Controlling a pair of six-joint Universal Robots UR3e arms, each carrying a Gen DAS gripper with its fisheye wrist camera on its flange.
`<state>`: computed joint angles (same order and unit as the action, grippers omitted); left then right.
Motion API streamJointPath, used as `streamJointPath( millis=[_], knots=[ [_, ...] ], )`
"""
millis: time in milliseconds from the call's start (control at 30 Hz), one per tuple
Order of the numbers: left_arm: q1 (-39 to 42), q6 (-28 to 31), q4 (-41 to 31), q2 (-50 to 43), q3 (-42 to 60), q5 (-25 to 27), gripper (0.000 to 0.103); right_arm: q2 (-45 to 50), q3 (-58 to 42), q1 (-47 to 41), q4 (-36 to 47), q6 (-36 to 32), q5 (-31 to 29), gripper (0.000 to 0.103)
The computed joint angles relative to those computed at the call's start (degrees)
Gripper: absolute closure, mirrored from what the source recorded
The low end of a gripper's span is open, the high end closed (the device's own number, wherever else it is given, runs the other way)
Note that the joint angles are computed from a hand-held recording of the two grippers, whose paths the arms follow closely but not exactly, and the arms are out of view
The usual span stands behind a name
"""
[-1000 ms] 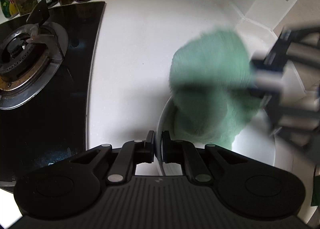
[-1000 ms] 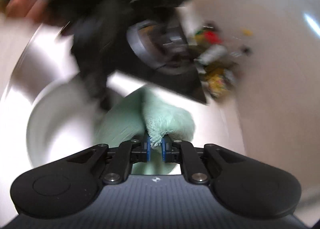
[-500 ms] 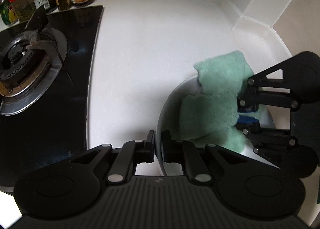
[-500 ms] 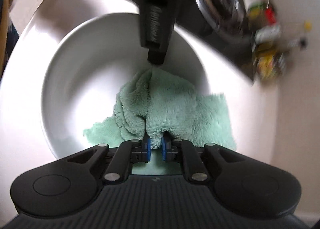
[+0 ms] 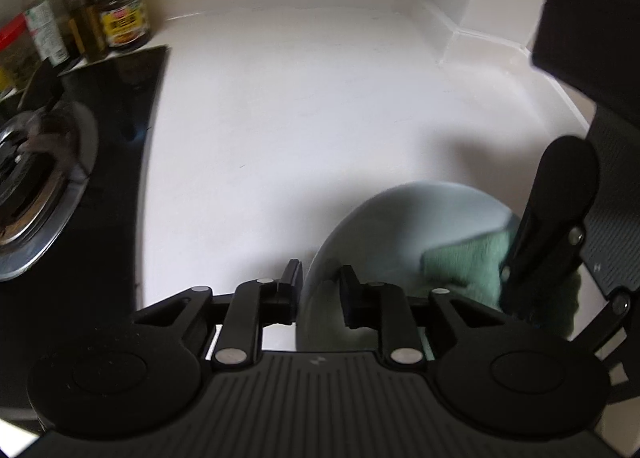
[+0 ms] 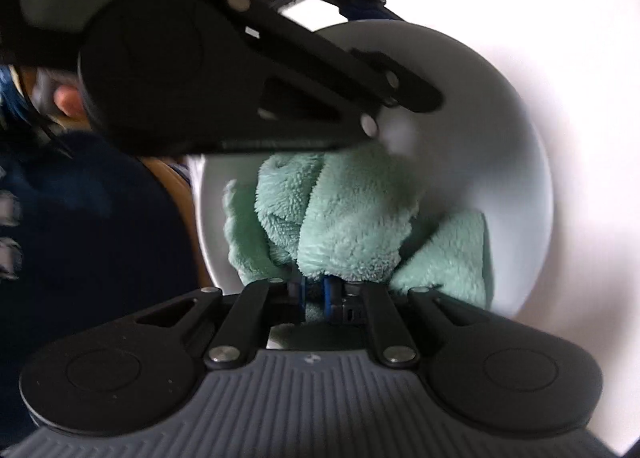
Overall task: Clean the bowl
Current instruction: 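Circle the towel around the bowl interior with the right gripper, then lower the bowl onto the counter with the left gripper while the right gripper drops the towel beside it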
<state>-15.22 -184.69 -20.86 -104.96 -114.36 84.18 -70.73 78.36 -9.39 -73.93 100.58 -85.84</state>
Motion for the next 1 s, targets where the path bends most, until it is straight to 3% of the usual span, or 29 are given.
streamJointPath(
  millis=[200,333,467,533,600,700,800,1000],
  knots=[
    [0.02,0.46,0.2,-2.15,2.31,0.84,0.072,-1.4,-6.98,-12.74,19.16,-11.84,11.95,0.095],
    [0.26,-0.45,-0.9,-3.51,4.58,2.54,0.082,-6.22,-8.56,-23.77,31.81,-22.62,20.04,0.096],
    [1.19,-0.25,-2.78,-3.03,5.17,1.34,0.084,-20.74,0.3,-41.58,38.22,-30.45,32.42,0.096],
    [1.13,0.02,-3.5,-3.01,5.55,1.46,0.085,-25.3,2.65,-45.59,39.22,-32.48,37.12,0.096],
    [0.77,0.0,-4.18,-2.76,5.72,1.91,0.085,-32.24,3.9,-52.97,44.69,-38.59,40.8,0.096],
    [0.07,-0.07,-5.38,-2.49,6.14,2.9,0.086,-40.91,4.12,-62.15,50.79,-45.36,43.35,0.096],
    [-0.58,-0.31,-6.34,-2.04,6.21,3.74,0.087,-48.45,4.13,-70.01,53.44,-47.58,44.58,0.096],
    [-2.16,-0.29,-6.82,-0.14,5.26,6.14,0.091,-59.04,7.27,-83.07,58.97,-54.28,42.5,0.096]
  ],
)
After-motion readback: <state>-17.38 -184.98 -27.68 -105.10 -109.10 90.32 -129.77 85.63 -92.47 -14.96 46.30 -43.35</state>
